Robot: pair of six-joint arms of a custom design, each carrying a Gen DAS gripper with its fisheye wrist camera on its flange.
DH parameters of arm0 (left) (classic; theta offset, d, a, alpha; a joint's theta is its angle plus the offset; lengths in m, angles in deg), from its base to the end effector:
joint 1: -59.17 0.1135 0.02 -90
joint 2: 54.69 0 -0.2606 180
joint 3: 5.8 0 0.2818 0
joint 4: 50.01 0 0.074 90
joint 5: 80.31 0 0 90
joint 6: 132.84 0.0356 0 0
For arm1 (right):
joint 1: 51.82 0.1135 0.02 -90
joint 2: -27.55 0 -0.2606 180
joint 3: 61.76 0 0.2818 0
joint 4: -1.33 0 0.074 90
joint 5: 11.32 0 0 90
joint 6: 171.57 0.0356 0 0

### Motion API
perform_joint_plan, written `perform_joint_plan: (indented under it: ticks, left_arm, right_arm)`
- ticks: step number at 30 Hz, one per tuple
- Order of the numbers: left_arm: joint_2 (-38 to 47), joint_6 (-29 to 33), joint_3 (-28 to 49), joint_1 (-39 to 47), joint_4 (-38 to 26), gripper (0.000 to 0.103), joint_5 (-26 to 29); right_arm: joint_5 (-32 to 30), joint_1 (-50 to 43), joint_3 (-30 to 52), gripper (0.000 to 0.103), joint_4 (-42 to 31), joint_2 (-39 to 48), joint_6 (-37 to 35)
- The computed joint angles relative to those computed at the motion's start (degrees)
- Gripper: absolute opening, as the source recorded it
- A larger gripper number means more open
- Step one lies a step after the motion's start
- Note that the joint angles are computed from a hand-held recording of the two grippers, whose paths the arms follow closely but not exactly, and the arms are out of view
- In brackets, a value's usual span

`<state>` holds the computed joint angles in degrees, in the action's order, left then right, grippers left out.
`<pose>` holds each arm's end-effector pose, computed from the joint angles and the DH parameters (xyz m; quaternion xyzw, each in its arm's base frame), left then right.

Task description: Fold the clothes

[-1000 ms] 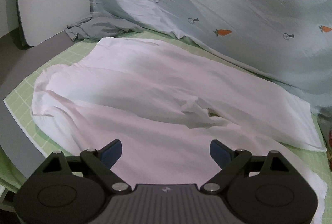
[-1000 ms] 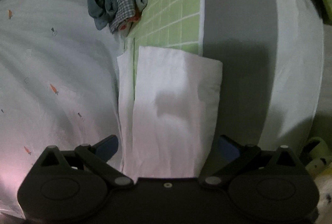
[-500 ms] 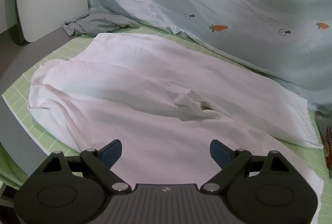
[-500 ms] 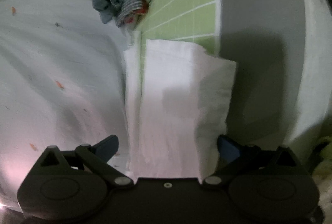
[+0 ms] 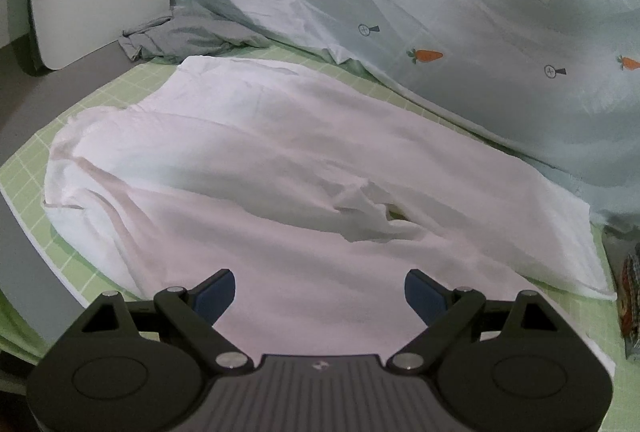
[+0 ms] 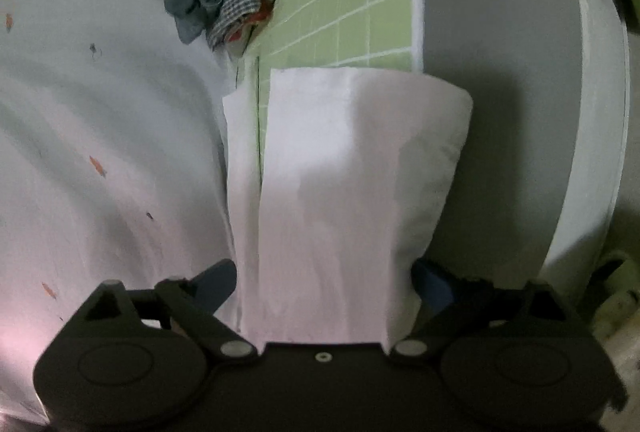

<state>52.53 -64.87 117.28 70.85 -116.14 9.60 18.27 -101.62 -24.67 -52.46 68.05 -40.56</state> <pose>0.4292 0.0888 0.3551 -0.2730 0.9000 -0.0299 0.3385 0.1222 -0.0967 0.1890 0.4906 0.6832 0.4625 0.2803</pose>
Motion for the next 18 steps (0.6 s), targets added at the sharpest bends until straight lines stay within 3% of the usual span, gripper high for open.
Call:
perform_joint_plan:
  ticks: [7,9,12,18]
  left_arm:
    - [1.6,0.8,1.3,1.3,-0.4,0.092,1.2]
    - [2.3,0.9,2.1,1.8,-0.9,0.092,1.5]
    - [2.9,1.0,2.3,3.1,-0.6,0.091,3.5]
    - [4.4,1.5,3.7,7.8,-0.7,0.089,7.8]
  right_arm:
    - [13.6,8.8,3.9,0.061,-4.4,-1.7,0.1]
    - [17.7,11.1,4.8,0.034,-5.7,-2.3,0.7]
    - [23.0,14.4,5.0,0.012,-6.2,-3.5,2.9]
    - [29.7,20.6,3.0,0.007,-4.8,-10.1,11.9]
